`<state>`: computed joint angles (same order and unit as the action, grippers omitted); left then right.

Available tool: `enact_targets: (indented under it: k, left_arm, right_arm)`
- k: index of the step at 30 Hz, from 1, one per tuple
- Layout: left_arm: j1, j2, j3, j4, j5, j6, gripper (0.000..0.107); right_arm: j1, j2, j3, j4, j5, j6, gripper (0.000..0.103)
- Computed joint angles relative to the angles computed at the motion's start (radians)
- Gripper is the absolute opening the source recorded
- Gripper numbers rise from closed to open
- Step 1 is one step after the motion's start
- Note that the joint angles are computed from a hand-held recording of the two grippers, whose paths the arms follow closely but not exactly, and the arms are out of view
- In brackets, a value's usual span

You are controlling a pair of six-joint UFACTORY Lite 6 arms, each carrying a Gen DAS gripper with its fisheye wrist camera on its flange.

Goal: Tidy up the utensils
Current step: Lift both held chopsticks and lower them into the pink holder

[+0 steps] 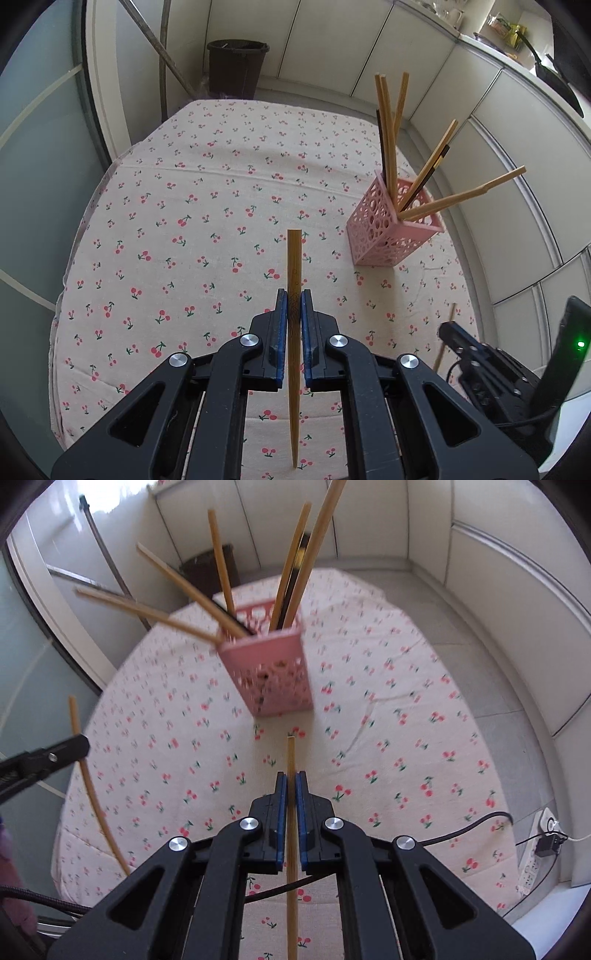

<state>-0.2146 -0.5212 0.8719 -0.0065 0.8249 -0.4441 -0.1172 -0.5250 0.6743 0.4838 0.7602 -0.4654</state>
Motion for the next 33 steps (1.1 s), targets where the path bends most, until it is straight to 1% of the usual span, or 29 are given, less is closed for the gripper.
enact_targets:
  k: [3,6,10,14,17,22,26,30,33]
  left_arm:
    - [-0.002,-0.024,0.022,0.001,0.012,-0.003,0.007]
    - [-0.032,-0.046,0.046,0.032,0.028,-0.031,0.007]
    - [-0.122,-0.083,0.078,0.132,0.059,-0.123,0.007]
    - [-0.212,-0.121,0.099,0.202,0.092,-0.207,0.007]
    - [-0.285,-0.137,0.114,0.255,0.115,-0.279,0.007]
    - [-0.428,-0.109,0.198,0.368,0.156,-0.406,0.007]
    - [-0.467,-0.045,0.311,0.399,0.164,-0.422,0.007]
    - [-0.478,0.064,0.475,0.410,0.163,-0.401,0.007]
    - [-0.507,0.142,0.602,0.449,0.179,-0.399,0.007]
  right_arm:
    - [-0.099,-0.074,0.026,0.072,0.093,-0.076,0.005]
    - [-0.264,-0.116,0.064,0.164,0.218,-0.204,0.005]
    - [-0.482,-0.124,0.116,0.265,0.397,-0.362,0.005]
    - [-0.645,-0.125,0.170,0.320,0.526,-0.456,0.005]
    - [-0.782,-0.092,0.228,0.370,0.628,-0.517,0.005]
    - [-0.888,-0.009,0.334,0.434,0.710,-0.521,0.005]
    - [-0.881,0.062,0.441,0.487,0.695,-0.465,0.005]
    - [-0.877,0.158,0.569,0.538,0.693,-0.404,0.005]
    - [-0.857,0.225,0.674,0.564,0.676,-0.357,0.005]
